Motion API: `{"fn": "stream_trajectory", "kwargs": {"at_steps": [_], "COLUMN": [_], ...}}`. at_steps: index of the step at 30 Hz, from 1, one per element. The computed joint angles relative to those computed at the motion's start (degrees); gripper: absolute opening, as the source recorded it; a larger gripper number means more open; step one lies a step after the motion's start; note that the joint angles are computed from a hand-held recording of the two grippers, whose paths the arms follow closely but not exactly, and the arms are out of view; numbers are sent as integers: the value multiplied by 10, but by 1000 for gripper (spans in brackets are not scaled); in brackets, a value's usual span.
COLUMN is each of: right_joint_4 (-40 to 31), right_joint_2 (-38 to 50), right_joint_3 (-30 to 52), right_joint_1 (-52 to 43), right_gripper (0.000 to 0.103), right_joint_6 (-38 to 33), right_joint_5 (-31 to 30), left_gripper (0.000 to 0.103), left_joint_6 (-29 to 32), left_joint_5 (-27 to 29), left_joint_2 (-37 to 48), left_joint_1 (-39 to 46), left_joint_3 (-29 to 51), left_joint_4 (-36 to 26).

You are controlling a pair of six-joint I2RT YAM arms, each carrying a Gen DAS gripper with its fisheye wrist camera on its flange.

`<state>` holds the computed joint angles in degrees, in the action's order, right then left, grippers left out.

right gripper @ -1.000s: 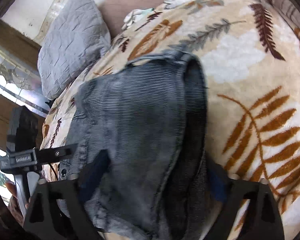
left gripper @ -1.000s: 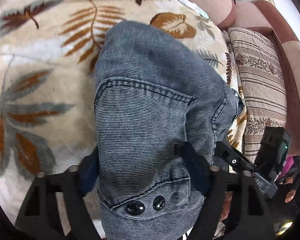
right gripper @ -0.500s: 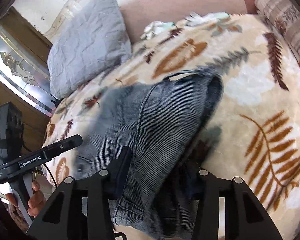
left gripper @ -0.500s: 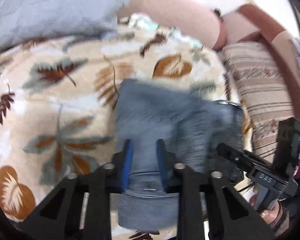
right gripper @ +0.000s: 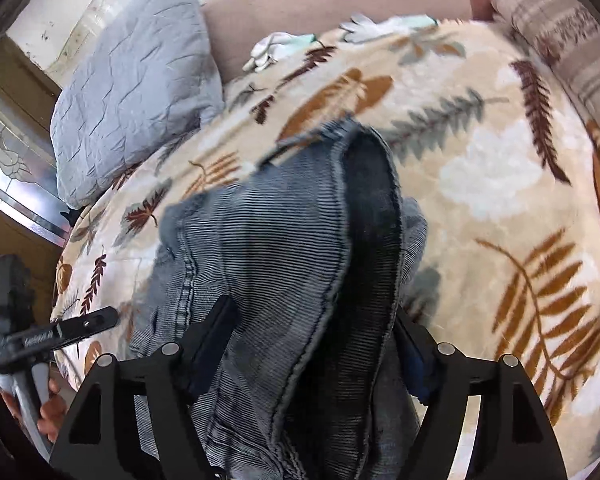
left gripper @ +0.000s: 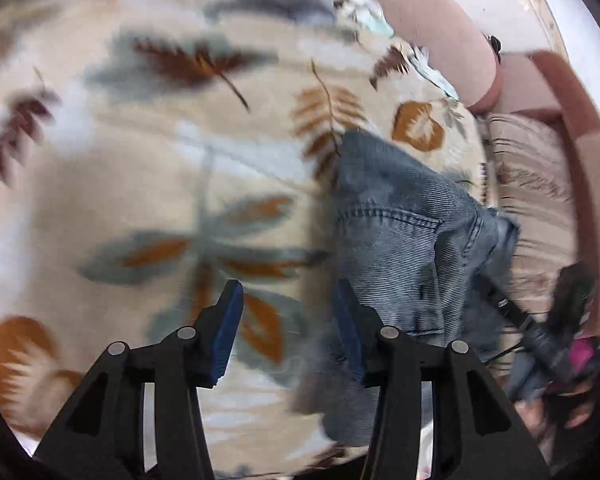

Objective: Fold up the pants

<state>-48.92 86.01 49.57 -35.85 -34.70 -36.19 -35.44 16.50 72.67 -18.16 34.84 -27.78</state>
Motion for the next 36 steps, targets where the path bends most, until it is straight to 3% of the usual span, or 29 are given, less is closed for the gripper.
{"fn": "stream_trajectory", "kwargs": {"at_steps": [2,3,4,7,8,9,10,12,15,18,20,21,22,23,24,25,26,27,28,30,32,33,34,36], "right_joint_4": [-17,-30,-40,-49,-50,-49,-59,-101,-151,-222,-206,-162,-70,-13,76,149,173,192,201,190,142,120,98,60], "right_joint_2": [34,57,75,131,149,153,143,121,76,65,36,16,-8,-19,-33,-28,-16,-7,-27,-73,-155,-193,-234,-312], "right_joint_3": [12,21,28,43,46,42,39,42,47,66,60,47,23,6,-23,-45,-51,-56,-67,-74,-73,-73,-70,-75], "right_joint_1": [-19,-30,-37,-49,-49,-50,-52,-48,-24,3,42,68,113,137,179,238,267,276,269,257,251,253,260,278], "right_gripper": [83,85,87,88,87,82,66,55,55,55,55,56,59,62,65,64,63,62,62,66,67,76,93,99], "right_joint_6": [-29,-49,-62,-75,-70,-66,-79,-112,-121,-130,-91,-41,47,94,167,220,237,245,264,278,257,247,238,233], "right_joint_5": [-18,-28,-35,-42,-40,-41,-50,-64,-74,-148,-194,-199,-178,-151,-86,21,70,75,67,62,78,92,113,169], "left_gripper": [52,66,71,73,68,56,51,31,30,30,34,40,45,52,53,53,54,57,56,56,59,66,71,76], "left_joint_6": [-19,-28,-34,-81,-92,-104,-103,-98,-103,-79,-40,-21,-2,13,28,42,55,72,79,64,64,51,28,-28], "left_joint_5": [36,56,72,111,125,116,111,112,116,108,78,65,32,-1,-34,-70,-93,-87,-66,-91,-161,-214,-275,-397], "left_joint_2": [37,60,78,147,161,159,148,110,47,-45,-91,-99,-99,-94,-83,-58,-34,-25,-45,-104,-156,-176,-198,-232], "left_joint_1": [-19,-35,-47,-86,-90,-100,-104,-102,-81,-32,10,28,43,53,60,63,65,76,92,83,43,2,-47,-153], "left_joint_3": [-1,-2,-1,7,12,13,12,3,-6,-6,12,18,25,28,25,26,29,24,12,4,10,17,20,16], "left_joint_4": [48,83,105,184,197,205,204,193,167,106,38,15,-14,-32,-42,-56,-68,-72,-72,-91,-125,-146,-168,-200]}}
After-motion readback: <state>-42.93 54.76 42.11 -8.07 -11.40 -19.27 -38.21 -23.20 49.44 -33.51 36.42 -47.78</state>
